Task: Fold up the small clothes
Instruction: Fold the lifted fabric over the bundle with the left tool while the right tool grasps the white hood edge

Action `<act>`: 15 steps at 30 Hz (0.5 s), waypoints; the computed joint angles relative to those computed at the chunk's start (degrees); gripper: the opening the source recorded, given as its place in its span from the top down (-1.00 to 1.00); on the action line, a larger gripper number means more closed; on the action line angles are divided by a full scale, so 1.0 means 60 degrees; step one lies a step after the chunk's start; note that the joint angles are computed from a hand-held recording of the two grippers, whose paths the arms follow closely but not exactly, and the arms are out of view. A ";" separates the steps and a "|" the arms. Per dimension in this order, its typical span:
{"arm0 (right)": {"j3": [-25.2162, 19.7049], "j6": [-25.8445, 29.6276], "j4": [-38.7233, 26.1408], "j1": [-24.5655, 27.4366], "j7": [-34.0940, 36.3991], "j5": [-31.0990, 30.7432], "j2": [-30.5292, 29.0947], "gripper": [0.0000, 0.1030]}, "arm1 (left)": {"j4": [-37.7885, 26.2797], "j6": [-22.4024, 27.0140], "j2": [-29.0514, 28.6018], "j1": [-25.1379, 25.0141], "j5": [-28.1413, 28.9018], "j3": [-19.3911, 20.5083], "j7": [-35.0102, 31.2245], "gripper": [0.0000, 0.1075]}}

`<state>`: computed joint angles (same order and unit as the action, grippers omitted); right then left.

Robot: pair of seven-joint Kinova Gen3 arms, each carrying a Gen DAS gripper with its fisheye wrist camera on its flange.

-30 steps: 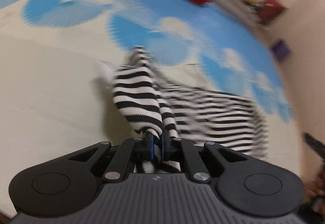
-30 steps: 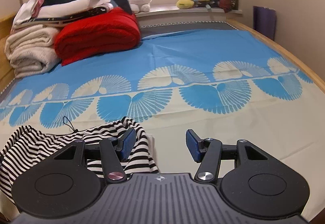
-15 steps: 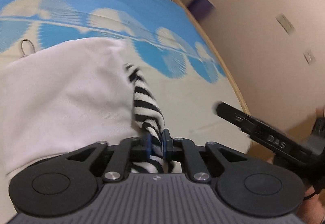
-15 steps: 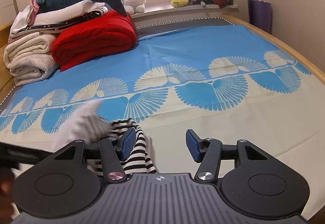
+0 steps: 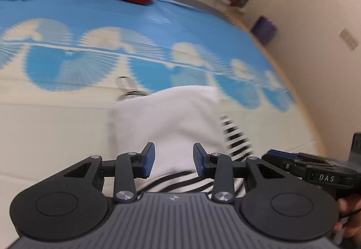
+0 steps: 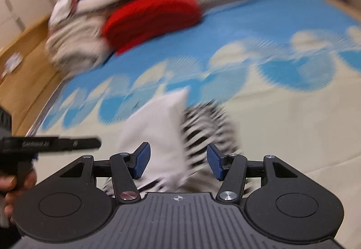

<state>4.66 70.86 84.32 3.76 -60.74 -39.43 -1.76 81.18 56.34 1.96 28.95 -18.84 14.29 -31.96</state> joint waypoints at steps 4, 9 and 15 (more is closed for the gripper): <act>-0.0721 0.0222 -0.0198 -0.0592 -0.0421 0.1462 0.0167 -0.08 | 0.0203 0.0478 -0.0391 -0.0072 -0.0236 0.0070 -0.0054 0.26; 0.0085 0.0431 -0.0288 -0.0899 -0.0373 0.1074 0.0081 0.93 | 0.0304 0.0441 -0.0570 -0.0227 -0.0131 0.0260 -0.0106 0.26; 0.1162 0.0491 -0.0009 0.0510 0.0409 -0.0545 -0.0348 0.94 | 0.0127 -0.0217 -0.0232 -0.0402 0.1727 0.0203 -0.2150 0.26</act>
<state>11.63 73.81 84.27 6.82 -58.29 -42.70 -3.85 81.94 55.04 0.57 26.54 -8.48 15.50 -44.86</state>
